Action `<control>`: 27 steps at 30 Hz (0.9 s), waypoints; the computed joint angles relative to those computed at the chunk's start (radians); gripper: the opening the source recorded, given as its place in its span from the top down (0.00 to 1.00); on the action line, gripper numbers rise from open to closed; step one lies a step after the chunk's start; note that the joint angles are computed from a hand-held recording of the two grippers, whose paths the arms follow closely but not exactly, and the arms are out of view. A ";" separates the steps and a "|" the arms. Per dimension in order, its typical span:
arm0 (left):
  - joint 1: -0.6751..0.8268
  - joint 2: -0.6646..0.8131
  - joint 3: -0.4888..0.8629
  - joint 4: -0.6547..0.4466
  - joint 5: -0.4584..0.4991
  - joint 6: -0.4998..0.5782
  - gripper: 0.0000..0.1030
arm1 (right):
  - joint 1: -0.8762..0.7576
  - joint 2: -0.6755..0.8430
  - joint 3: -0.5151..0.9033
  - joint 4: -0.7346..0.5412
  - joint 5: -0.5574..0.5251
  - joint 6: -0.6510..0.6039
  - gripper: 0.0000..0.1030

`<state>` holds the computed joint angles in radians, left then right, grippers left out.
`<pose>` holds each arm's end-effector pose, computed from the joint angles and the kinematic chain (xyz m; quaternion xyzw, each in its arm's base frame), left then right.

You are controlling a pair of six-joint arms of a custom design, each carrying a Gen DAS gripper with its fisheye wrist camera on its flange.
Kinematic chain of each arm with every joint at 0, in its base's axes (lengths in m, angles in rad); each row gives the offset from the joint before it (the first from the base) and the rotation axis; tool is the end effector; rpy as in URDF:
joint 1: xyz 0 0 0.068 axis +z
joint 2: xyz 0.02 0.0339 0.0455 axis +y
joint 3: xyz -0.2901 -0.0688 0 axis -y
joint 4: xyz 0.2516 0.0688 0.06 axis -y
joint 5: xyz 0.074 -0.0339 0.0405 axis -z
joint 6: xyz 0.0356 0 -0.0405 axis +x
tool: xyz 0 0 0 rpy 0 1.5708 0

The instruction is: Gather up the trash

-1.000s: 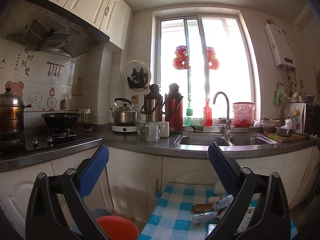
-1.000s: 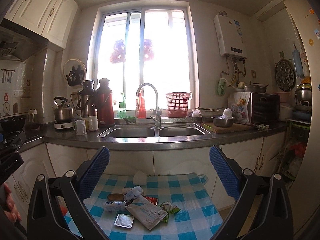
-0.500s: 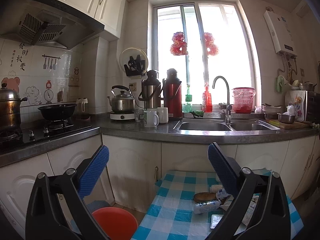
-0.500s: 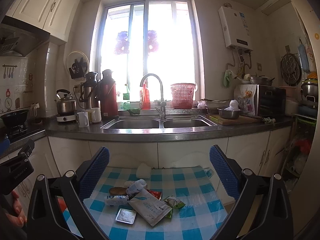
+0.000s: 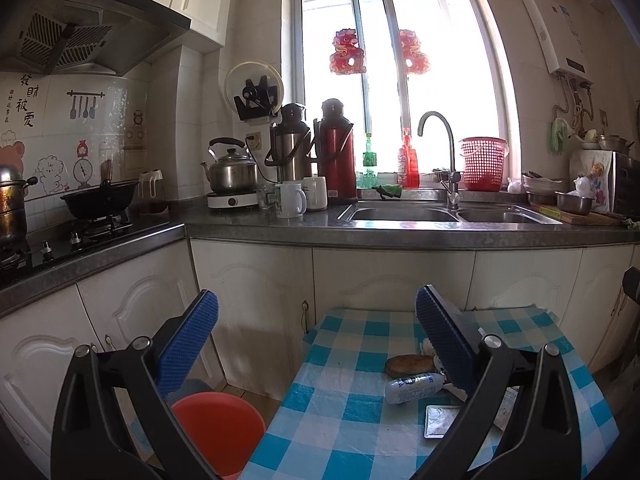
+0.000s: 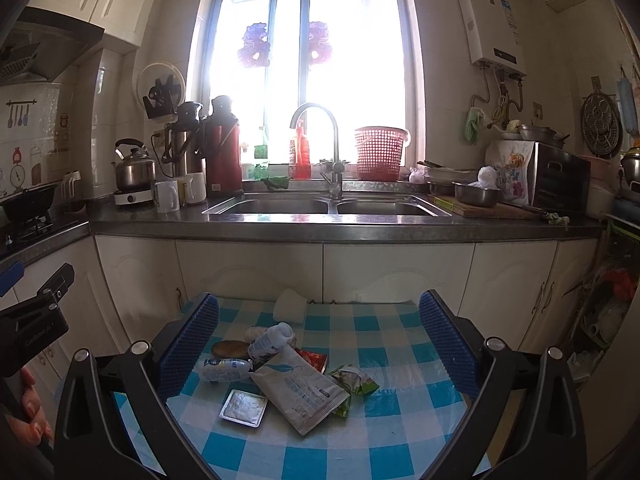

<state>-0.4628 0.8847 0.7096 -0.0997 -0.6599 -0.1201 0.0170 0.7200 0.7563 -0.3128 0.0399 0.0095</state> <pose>0.1822 -0.0665 0.3255 -0.0641 0.7766 0.0833 0.6212 0.1566 0.0012 0.3440 0.0090 0.7977 -0.0079 0.6030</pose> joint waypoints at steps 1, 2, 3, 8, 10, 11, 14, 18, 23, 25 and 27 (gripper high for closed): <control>0.007 0.013 -0.003 0.003 0.010 -0.005 0.04 | -0.016 0.008 -0.013 0.017 -0.025 -0.003 0.04; 0.015 0.026 -0.008 0.007 0.022 -0.010 0.04 | -0.026 0.015 -0.025 0.034 -0.039 -0.004 0.04; 0.022 0.039 -0.013 0.013 0.033 -0.014 0.04 | -0.043 0.021 -0.040 0.054 -0.064 -0.008 0.04; 0.071 0.096 -0.056 0.066 0.148 -0.024 0.04 | -0.166 0.092 -0.136 0.172 -0.288 -0.040 0.04; 0.111 0.107 -0.097 0.103 0.233 -0.011 0.04 | -0.216 0.160 -0.146 0.163 -0.392 -0.059 0.04; 0.133 0.115 -0.118 0.120 0.277 -0.003 0.04 | -0.242 0.195 -0.156 0.166 -0.429 -0.057 0.04; 0.200 0.160 -0.165 0.161 0.445 0.020 0.04 | -0.322 0.307 -0.176 0.177 -0.516 -0.056 0.04; 0.283 0.271 -0.165 0.170 0.665 0.033 0.04 | -0.352 0.468 -0.163 0.186 -0.546 -0.056 0.04; 0.293 0.428 -0.119 0.195 0.760 0.064 0.04 | -0.338 0.581 -0.114 0.152 -0.610 -0.050 0.04; 0.294 0.486 -0.085 0.185 0.777 0.076 0.04 | -0.335 0.609 -0.093 0.143 -0.641 -0.054 0.04; 0.300 0.546 -0.049 0.191 0.805 0.065 0.04 | -0.323 0.631 -0.071 0.147 -0.659 -0.040 0.04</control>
